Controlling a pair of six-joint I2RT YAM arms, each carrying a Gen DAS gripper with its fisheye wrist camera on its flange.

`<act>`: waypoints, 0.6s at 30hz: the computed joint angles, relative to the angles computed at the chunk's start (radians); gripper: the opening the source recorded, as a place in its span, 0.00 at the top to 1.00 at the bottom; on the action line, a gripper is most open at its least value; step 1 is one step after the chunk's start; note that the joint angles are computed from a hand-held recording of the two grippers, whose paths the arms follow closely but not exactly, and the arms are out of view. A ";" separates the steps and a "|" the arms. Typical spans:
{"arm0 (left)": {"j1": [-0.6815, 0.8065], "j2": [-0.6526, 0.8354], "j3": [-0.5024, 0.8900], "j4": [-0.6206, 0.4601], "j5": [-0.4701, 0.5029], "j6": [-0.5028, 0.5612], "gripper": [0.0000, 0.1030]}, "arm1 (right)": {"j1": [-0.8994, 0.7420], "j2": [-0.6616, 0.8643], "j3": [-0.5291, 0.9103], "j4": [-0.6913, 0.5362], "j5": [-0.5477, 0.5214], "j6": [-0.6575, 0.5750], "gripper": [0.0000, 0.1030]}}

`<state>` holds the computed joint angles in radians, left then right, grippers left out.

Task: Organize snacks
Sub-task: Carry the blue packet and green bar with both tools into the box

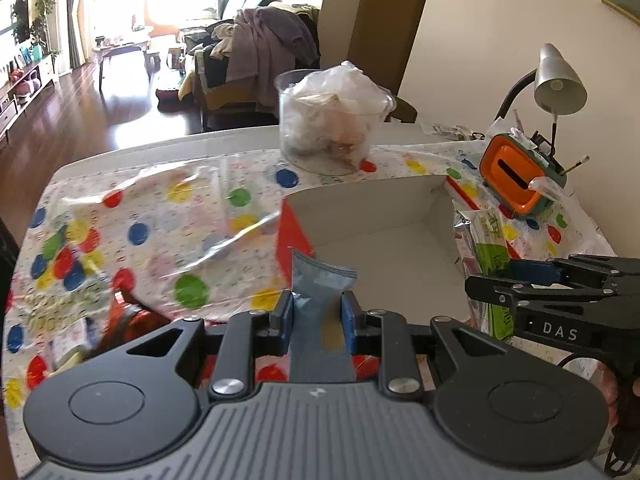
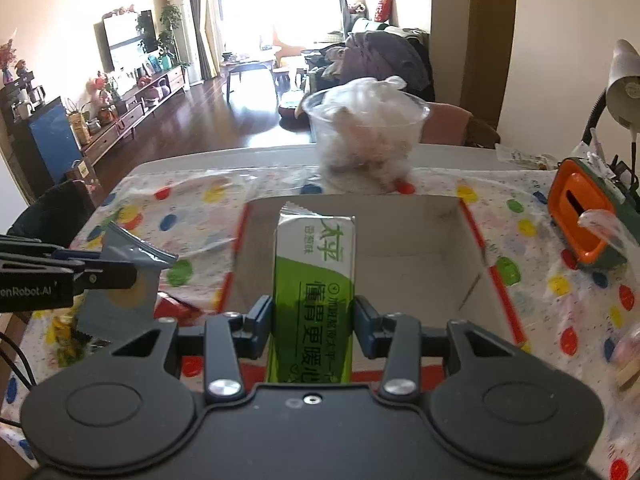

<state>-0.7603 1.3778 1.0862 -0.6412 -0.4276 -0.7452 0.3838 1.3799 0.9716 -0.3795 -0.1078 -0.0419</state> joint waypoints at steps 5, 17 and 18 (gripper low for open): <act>0.018 0.164 0.136 0.020 0.042 -0.004 0.77 | -0.109 0.085 0.068 -0.008 -0.072 -0.081 0.60; 0.064 0.542 0.498 -0.045 0.129 -0.002 0.77 | -0.231 0.385 0.314 -0.090 -0.136 -0.246 0.60; 0.072 0.571 0.524 -0.053 0.142 -0.007 0.77 | -0.230 0.414 0.335 -0.099 -0.134 -0.253 0.60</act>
<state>-0.6880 1.9485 1.6100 -0.6939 -0.2853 -0.7521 0.1542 1.7936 1.3066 -0.4787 -0.2413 -0.2952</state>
